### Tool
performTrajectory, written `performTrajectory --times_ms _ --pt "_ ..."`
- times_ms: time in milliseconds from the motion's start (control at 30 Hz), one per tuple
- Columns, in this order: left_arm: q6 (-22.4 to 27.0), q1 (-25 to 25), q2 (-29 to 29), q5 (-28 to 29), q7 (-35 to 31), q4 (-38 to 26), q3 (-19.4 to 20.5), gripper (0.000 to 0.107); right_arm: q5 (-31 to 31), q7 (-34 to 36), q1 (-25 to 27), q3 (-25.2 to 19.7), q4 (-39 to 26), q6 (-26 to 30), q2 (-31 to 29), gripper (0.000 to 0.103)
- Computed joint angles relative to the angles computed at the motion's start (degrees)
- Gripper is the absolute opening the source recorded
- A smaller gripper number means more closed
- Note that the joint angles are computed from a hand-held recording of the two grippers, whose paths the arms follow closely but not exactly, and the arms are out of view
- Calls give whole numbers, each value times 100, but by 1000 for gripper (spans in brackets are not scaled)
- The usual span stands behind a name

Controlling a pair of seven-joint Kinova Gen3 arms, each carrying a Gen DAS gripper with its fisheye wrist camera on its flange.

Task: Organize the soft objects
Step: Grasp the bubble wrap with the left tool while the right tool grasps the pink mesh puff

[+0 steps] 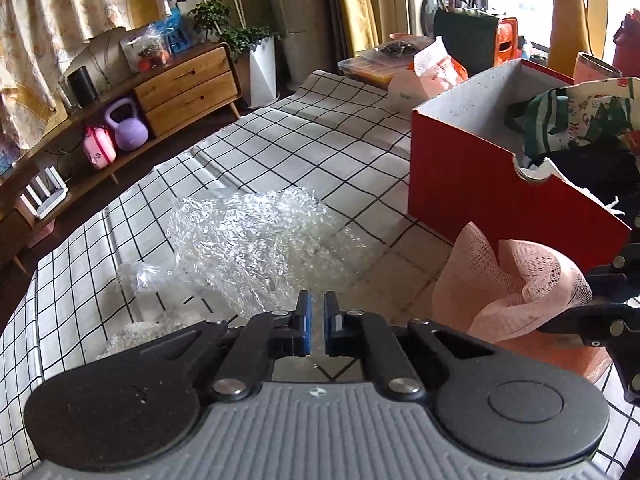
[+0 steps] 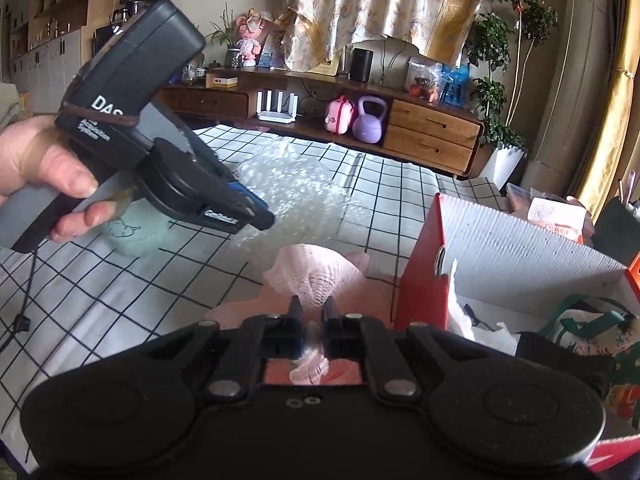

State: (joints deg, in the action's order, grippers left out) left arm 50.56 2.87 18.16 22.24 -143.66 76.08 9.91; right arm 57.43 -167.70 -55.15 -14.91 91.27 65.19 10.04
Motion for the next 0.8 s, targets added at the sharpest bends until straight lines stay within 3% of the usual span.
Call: performTrajectory --times_ms 167,200,300,800 --pt "100 322 122 -412 513 -122 -95 15 -64 -45 -11 -1 32 -40 -3 9" --pt "119 351 163 -443 615 -161 -96 25 -61 -45 -10 -4 37 -49 -5 9" --pt "232 430 315 -539 944 -311 -101 81 -79 -71 6 -9 65 -103 -22 9" --pt "246 661 679 -935 2145 -486 -122 79 -88 -203 98 -59 218 -330 -92 11"
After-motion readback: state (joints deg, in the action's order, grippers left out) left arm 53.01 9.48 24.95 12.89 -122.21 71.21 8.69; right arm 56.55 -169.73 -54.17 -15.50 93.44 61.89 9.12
